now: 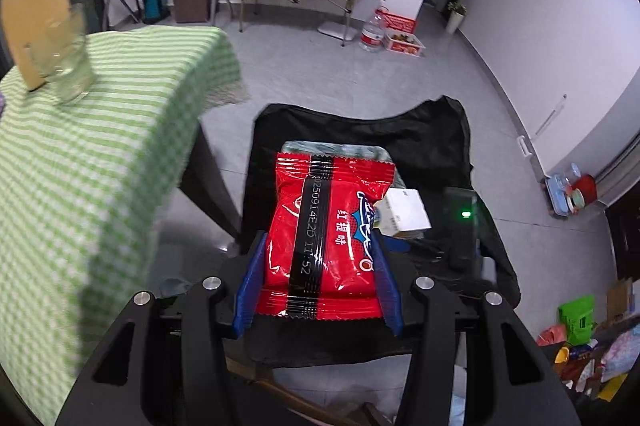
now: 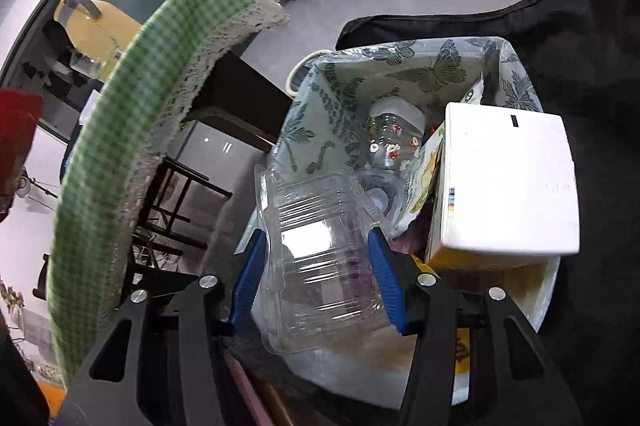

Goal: Collect trash
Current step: 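Carry red bag and clear box to the bin and open both tools over it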

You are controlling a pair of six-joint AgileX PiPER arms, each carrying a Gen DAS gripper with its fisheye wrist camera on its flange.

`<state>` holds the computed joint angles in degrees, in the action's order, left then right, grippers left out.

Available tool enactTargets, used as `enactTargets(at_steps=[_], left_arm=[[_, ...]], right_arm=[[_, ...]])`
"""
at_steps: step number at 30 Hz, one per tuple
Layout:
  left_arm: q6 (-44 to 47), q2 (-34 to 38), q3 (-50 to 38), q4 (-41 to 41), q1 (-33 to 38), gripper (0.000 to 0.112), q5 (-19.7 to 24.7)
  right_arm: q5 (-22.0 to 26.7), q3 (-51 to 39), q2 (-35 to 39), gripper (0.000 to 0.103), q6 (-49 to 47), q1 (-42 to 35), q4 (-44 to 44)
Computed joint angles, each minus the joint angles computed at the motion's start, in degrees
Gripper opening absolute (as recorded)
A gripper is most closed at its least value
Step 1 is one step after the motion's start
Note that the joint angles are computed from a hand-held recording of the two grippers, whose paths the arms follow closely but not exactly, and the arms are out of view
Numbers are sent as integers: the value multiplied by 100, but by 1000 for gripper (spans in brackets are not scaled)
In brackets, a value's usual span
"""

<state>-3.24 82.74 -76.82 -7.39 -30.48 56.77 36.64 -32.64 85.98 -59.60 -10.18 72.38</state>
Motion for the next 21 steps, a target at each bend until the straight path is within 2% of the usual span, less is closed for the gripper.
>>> enactTargets(at_steps=[3,7,8,13,15,17,20,21], left_arm=[[-62,265,-114,-98,-167,47,-51],[-80,641,-333,-262,-283,47,-140],[-99,814,-470,-305,-287,47,-124],[-410,1715,-1250,-277,-373,47,22],[-409,2077,-1562,-313,-410,48,111],[-546,2540,-1970,-235,-462,48,274],[-753,3192,-2519,-220,-438,50,499],[-777,3428,-2728,-354,-370,56,557]], right_arm=[[-275,-171,-126,53,573,408,-512],[-538,-299,-653,68,1754,705,-1967],[-517,-233,-872,72,1734,573,-2032],[22,-203,-2062,77,1838,-888,-2688],[118,-261,-2286,77,1859,-1363,-2821],[414,-317,-2425,77,1503,-2101,-2551],[721,-388,-2449,77,1229,-2690,-2279],[677,-394,-2457,77,1317,-2644,-2323]])
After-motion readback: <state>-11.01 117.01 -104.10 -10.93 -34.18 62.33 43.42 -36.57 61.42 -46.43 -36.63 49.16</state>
